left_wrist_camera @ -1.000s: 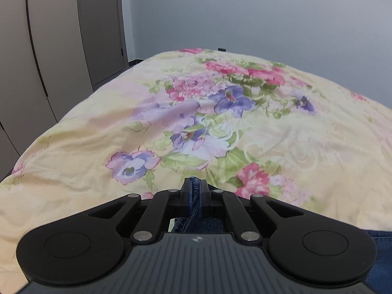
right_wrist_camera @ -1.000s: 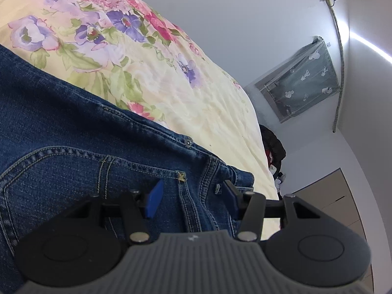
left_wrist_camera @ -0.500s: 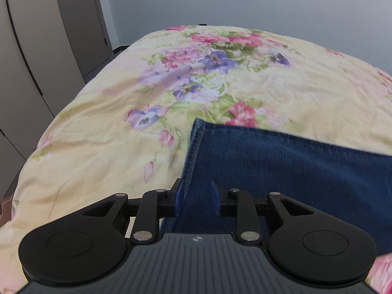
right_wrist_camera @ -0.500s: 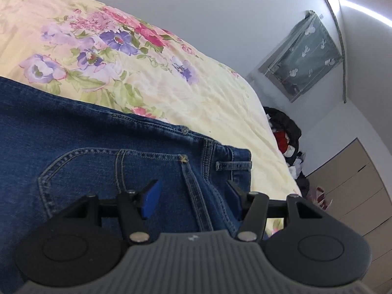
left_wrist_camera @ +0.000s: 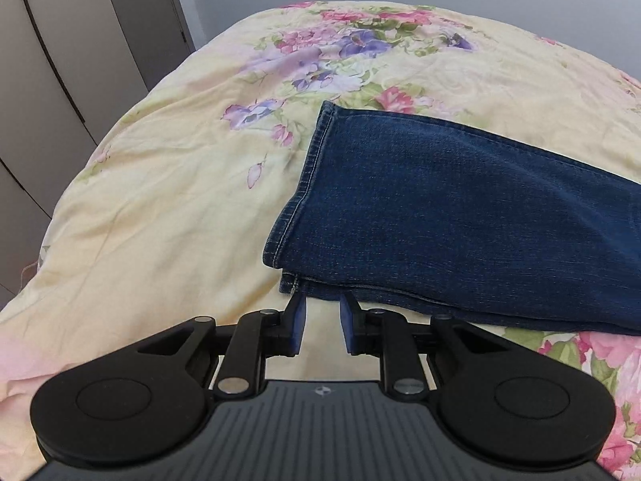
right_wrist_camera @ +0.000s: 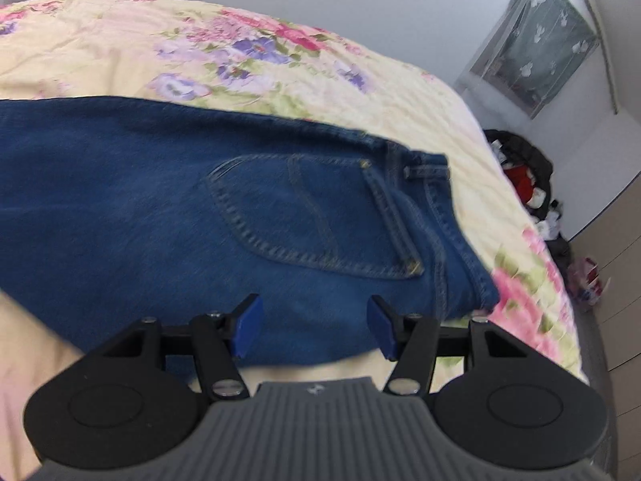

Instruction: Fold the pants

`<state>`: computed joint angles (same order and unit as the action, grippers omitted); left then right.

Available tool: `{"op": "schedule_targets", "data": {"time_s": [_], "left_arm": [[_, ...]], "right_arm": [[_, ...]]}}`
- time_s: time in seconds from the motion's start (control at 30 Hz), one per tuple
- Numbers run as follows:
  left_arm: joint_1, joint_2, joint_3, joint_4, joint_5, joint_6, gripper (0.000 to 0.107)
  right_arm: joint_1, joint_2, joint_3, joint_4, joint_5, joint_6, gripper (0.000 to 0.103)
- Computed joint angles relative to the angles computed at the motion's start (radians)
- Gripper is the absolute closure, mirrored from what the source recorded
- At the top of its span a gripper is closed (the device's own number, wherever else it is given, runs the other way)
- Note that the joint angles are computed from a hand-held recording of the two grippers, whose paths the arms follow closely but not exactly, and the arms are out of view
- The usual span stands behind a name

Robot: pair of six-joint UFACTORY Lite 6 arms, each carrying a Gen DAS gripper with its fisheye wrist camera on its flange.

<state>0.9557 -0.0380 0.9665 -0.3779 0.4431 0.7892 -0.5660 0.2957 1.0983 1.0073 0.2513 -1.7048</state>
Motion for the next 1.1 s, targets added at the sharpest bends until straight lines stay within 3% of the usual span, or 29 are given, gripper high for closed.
{"op": "schedule_targets", "data": {"time_s": [0.23,0.4,0.6,0.8,0.9,0.97,1.1], "left_arm": [[-0.046,-0.107,-0.109,0.012,-0.031,0.017,0.081],[-0.068,-0.135,-0.147,0.006,-0.074,0.028,0.08],[-0.103,-0.07,-0.12,0.132,-0.128,-0.13,0.08],[-0.145,0.01,-0.103,0.324,-0.175,-0.344,0.08],[-0.167,0.053,-0.093,0.447,-0.19,-0.469,0.08],[-0.179,0.077,-0.078,0.493,-0.185,-0.509,0.087],[-0.217,0.139,-0.05,0.729,-0.18,-0.727,0.096]], "right_arm": [[-0.045,-0.156,-0.22,0.13,0.072,-0.133,0.049],[-0.129,-0.196,-0.265,0.071,0.14,-0.086,0.049],[-0.191,-0.202,-0.294,0.088,0.185,-0.121,0.05],[-0.12,-0.182,-0.327,0.288,0.191,-0.248,0.053],[-0.058,-0.144,-0.32,0.454,0.143,-0.34,0.063],[-0.026,-0.103,-0.281,0.422,0.098,-0.293,0.098],[-0.056,-0.075,-0.223,0.267,0.104,-0.197,0.102]]}}
